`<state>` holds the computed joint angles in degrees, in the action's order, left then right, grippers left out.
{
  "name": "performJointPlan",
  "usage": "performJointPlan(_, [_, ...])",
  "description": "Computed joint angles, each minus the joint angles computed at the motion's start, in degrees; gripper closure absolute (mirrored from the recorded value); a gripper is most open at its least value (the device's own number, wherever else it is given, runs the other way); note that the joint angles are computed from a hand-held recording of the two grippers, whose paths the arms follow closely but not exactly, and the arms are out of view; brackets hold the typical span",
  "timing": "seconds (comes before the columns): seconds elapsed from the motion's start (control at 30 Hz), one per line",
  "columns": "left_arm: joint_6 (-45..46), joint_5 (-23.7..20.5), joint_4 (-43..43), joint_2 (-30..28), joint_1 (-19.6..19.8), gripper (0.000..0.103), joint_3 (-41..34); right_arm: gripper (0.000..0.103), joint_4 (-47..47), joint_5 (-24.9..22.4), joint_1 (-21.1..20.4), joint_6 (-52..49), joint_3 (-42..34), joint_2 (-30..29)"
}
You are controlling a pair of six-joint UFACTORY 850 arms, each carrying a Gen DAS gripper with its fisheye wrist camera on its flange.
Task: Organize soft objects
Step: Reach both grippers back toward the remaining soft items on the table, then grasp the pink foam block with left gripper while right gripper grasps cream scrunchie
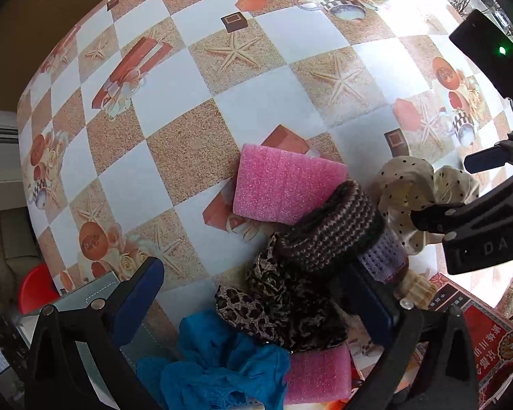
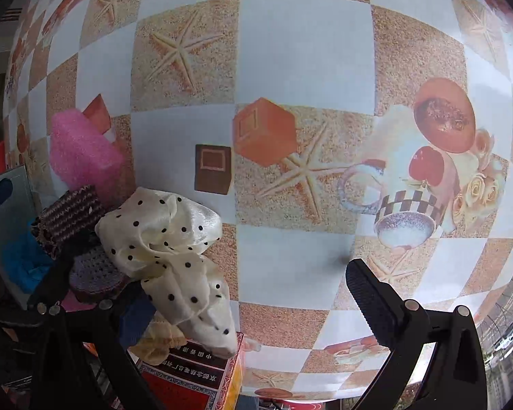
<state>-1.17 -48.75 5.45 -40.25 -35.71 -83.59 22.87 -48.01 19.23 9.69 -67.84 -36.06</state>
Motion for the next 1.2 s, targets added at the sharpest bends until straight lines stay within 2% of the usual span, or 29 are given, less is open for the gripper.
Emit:
performJointPlan(0.2, [3.6, 0.0, -8.3, -3.5, 0.3, 0.0, -5.5, 0.001, -9.5, 3.8, -5.8, 13.9, 9.4, 6.0])
performJointPlan(0.3, [3.0, -0.3, -9.5, -4.4, -0.1, 0.0, -8.8, 0.001, -12.6, 5.7, -9.0, 19.6, 14.6, 10.4])
performJointPlan(0.43, [3.9, 2.6, -9.1, -0.9, 0.4, 0.0, -7.7, 0.001, -10.0, 11.5, -11.3, 18.6, 21.8, 18.5])
performJointPlan(0.57, [2.8, 2.0, -7.9, 0.0, 2.5, 0.0, -6.7, 0.001, -3.4, 16.4, -10.7, 13.2, 25.7, 23.1])
performJointPlan(0.67, [0.3, 1.4, -5.1, 0.1, 2.5, 0.0, -4.6, 0.001, -3.3, 17.9, -8.7, 11.6, 24.3, 21.7])
performJointPlan(0.87, [4.1, 1.4, -7.6, -0.4, 1.8, 0.0, -2.5, 0.001, -5.6, 18.8, -6.7, 11.5, 20.9, 16.9])
performJointPlan(0.97, [3.9, 2.3, -8.7, -0.9, 0.7, 0.0, -2.8, 0.001, -8.4, 18.4, -6.4, 13.5, 17.4, 12.4])
performJointPlan(1.07, [0.8, 2.7, -7.4, -1.8, 0.0, 0.0, -3.7, 0.001, -11.2, 17.7, -6.1, 15.5, 16.1, 10.0])
performJointPlan(1.2, [1.0, 2.4, -8.0, -3.6, 0.6, 0.0, -5.0, 0.001, -14.7, 17.7, -4.9, 19.1, 14.7, 8.3])
